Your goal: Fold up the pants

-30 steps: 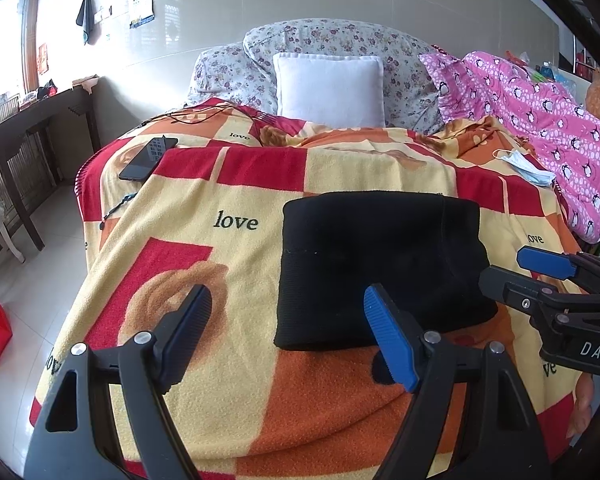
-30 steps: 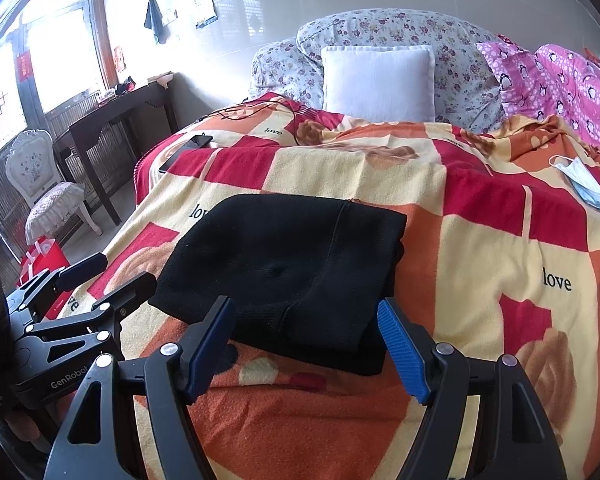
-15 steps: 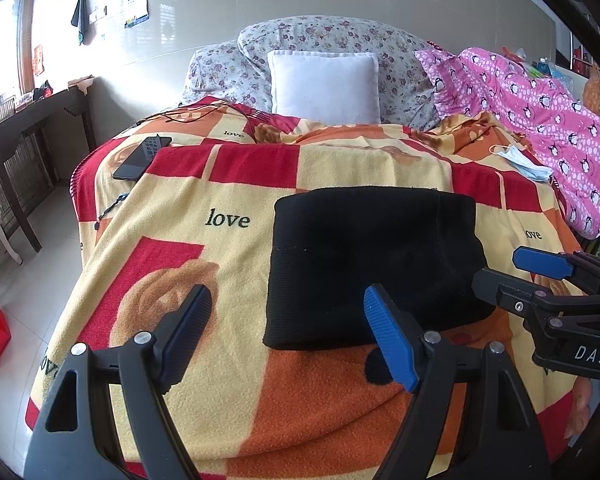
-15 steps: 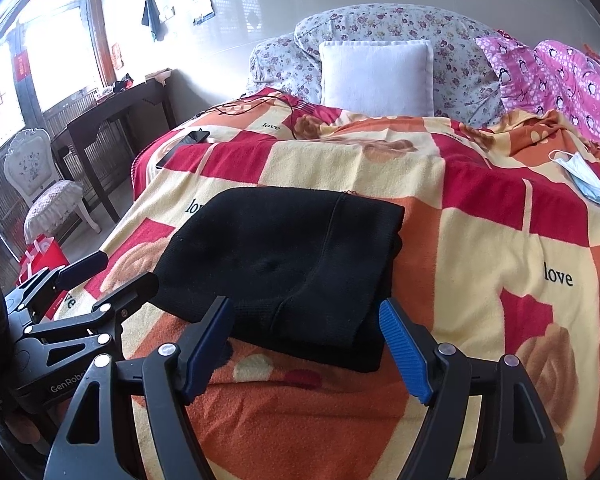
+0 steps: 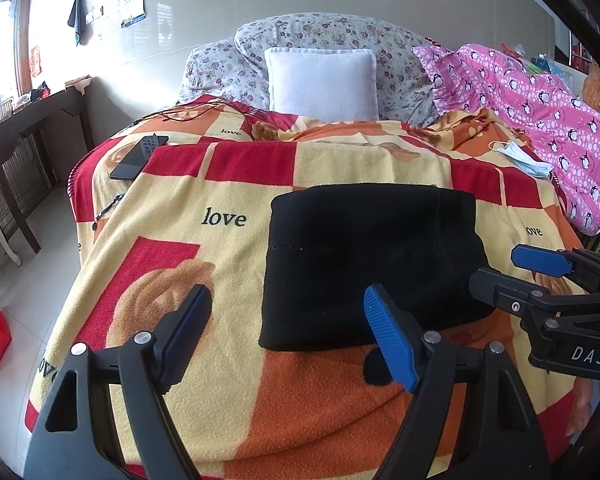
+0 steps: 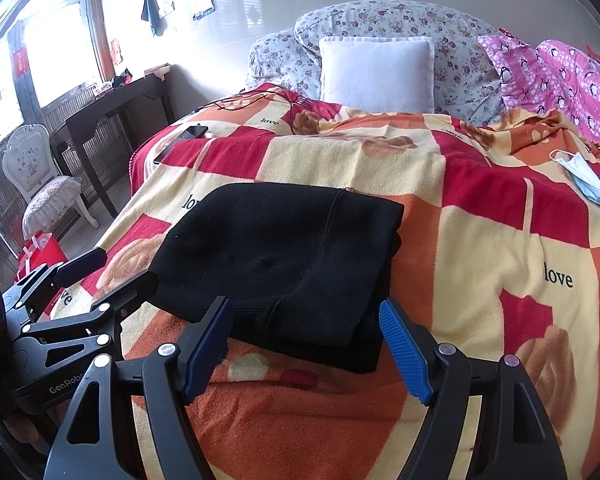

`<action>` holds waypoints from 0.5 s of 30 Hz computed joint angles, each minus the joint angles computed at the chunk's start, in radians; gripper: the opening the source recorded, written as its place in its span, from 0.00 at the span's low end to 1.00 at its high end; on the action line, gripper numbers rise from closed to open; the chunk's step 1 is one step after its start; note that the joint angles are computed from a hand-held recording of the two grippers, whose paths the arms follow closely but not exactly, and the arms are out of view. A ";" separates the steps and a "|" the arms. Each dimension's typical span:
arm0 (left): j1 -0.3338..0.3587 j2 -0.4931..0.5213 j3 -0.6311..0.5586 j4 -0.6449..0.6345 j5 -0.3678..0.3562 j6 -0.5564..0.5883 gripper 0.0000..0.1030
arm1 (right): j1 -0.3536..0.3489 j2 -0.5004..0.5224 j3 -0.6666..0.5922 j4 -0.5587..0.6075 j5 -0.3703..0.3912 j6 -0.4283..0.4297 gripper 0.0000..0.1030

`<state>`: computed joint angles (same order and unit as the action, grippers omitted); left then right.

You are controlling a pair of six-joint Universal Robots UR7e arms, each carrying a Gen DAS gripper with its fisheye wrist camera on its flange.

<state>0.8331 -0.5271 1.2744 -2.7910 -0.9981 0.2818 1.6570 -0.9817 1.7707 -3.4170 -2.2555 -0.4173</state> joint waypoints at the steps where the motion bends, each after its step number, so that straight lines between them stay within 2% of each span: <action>1: 0.000 0.000 0.000 -0.001 0.000 0.000 0.77 | 0.000 0.001 0.000 0.000 0.000 0.000 0.74; 15: -0.001 0.002 -0.001 -0.001 0.001 -0.001 0.77 | -0.005 0.002 -0.006 0.018 -0.001 0.005 0.75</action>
